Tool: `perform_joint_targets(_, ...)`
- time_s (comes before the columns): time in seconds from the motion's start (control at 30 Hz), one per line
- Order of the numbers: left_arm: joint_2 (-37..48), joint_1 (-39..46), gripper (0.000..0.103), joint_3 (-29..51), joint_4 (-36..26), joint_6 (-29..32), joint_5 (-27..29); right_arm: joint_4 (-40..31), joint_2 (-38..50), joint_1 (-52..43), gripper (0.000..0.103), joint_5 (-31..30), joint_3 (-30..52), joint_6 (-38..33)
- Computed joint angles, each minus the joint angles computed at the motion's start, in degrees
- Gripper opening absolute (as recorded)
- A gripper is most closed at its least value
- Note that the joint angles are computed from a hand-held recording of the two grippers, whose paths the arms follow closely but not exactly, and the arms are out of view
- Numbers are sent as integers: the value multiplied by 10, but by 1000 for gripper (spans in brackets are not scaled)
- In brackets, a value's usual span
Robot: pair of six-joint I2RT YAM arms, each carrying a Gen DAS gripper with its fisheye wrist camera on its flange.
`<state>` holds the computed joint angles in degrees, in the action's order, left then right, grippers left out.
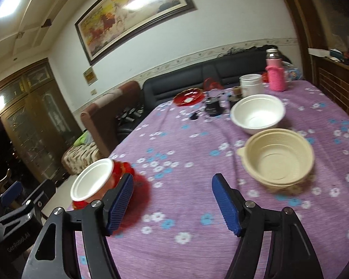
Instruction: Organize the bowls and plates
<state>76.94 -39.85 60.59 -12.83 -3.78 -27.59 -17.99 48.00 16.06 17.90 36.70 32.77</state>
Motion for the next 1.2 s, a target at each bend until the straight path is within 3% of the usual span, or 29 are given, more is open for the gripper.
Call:
perform_joint_targets(0.33, 44, -72, 103, 28, -17, 13, -20, -63, -107, -198, 75, -121, -40, -50)
perform_joint_targets(0.6, 75, -102, 103, 51, -30, 17, -22, -96, -142, -364, 76, -228, -50, -106)
perform_joint_targets(0.97, 137, -121, 103, 96, -61, 10, -2, -86, -103, -530, 77, -336, -58, -159)
perform_joint_targets(1.2, 194, -95, 103, 157, -112, -25, 82, -61, -46, -591, 76, -377, -58, -184)
